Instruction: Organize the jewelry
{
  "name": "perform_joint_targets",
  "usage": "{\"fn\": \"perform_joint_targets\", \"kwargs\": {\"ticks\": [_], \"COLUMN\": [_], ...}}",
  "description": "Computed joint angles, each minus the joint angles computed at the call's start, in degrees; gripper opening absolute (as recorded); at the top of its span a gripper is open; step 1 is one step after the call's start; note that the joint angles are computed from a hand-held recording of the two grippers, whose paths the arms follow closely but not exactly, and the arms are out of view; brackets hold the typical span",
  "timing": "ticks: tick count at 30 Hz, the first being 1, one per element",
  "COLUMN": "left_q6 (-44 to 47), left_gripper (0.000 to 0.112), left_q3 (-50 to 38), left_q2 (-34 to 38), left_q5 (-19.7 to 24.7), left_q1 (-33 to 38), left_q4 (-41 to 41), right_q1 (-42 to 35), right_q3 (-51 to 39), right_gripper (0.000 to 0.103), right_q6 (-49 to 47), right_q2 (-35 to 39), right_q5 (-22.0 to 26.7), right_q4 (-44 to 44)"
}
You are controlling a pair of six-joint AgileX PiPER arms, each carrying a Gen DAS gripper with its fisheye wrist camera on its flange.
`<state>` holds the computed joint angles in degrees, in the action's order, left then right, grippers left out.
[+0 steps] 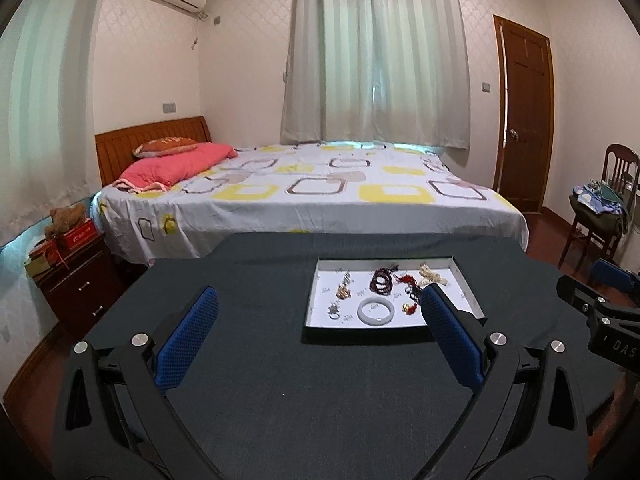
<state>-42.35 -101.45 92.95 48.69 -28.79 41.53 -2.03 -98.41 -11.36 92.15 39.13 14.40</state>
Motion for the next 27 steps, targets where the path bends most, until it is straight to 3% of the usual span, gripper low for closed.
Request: {"fn": "perform_joint_targets", "kwargs": {"ticks": [27], "left_q6": [-1.6], "left_gripper": [0.099], "left_q3": [3.0], "left_q2": [-3.4], "left_q5": [-0.1], "left_q1": [0.0], "left_q4": [0.7], "right_q1": [0.4], "right_q3": [3.1], "right_gripper": [0.083], "right_q6": [-1.5], "right_q2": [-3.4], "right_q5": [-3.1], "right_q4": [1.7]}}
